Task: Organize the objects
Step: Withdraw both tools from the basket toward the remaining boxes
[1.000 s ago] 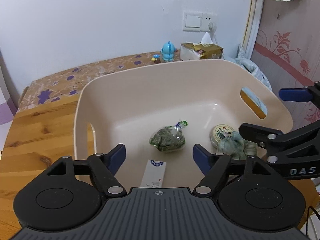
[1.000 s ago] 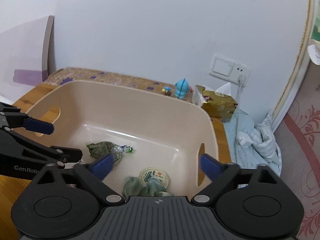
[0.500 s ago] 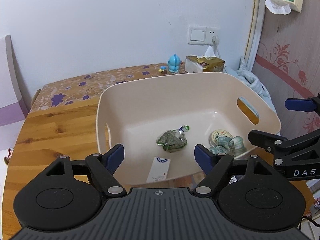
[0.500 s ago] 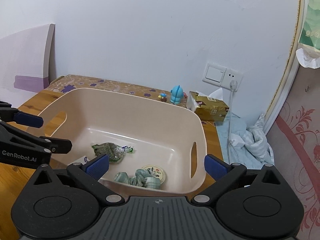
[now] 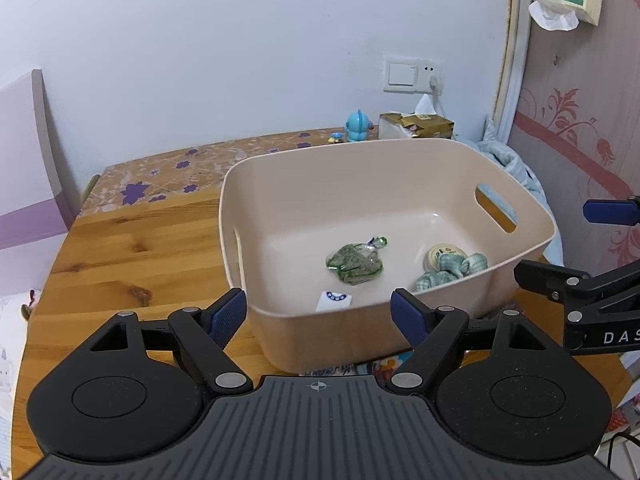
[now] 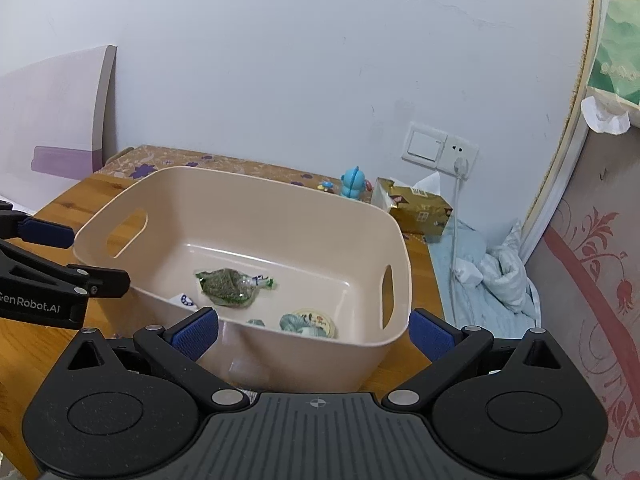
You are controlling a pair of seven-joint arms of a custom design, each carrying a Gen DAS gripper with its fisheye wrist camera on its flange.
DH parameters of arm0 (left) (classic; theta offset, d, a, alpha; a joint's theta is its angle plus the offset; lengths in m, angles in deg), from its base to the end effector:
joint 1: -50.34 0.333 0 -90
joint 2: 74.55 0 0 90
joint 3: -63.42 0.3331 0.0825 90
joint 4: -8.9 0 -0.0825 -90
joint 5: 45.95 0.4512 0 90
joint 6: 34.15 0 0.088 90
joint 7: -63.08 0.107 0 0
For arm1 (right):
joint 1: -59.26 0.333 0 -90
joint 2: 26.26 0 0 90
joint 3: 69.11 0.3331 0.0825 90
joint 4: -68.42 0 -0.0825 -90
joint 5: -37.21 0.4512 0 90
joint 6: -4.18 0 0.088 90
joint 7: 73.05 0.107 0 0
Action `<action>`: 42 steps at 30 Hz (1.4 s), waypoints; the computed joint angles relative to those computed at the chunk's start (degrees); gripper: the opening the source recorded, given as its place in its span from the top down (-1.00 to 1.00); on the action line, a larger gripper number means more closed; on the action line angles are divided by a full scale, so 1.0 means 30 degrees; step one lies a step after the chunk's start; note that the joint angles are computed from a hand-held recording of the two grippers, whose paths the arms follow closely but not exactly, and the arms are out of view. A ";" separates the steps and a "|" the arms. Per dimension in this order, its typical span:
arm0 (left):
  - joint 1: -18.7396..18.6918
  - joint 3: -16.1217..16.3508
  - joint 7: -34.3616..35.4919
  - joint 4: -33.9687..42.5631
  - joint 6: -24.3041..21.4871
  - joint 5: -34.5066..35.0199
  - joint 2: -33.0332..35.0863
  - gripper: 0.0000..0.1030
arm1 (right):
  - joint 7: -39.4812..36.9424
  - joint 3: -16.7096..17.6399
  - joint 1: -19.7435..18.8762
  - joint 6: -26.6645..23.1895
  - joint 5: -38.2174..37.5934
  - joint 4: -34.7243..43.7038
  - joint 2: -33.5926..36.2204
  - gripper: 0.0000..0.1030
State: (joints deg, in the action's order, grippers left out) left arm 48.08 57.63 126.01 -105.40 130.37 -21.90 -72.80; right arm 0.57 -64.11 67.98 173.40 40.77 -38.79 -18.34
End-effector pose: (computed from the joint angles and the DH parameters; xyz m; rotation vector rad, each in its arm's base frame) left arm 0.6608 -0.1160 0.5301 -1.6802 1.7179 -0.7845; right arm 0.6907 0.1612 0.5433 -1.9794 1.2239 -0.8157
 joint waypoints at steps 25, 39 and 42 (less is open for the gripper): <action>0.0385 -0.0696 0.0442 -0.2081 -0.0729 -0.0736 -0.1038 -0.57 | -0.1774 -0.0209 0.0018 -0.0862 0.2934 -0.2128 -0.1061 -1.00; 0.0030 -0.0565 0.1259 -0.2060 -0.2010 -0.1492 -0.0493 -0.57 | -0.1617 -0.0379 0.0296 -0.2316 0.2203 -0.2268 -0.0644 -1.00; -0.0042 -0.0514 0.1393 -0.2068 -0.2193 -0.1673 -0.0399 -0.57 | -0.1430 -0.0382 0.0233 -0.2642 0.2038 -0.2256 -0.0490 -1.00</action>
State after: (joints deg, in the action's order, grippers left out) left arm 47.96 56.09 130.19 -111.60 123.79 -26.92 -73.99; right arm -3.72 -65.26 68.68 165.48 46.89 -45.55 -19.80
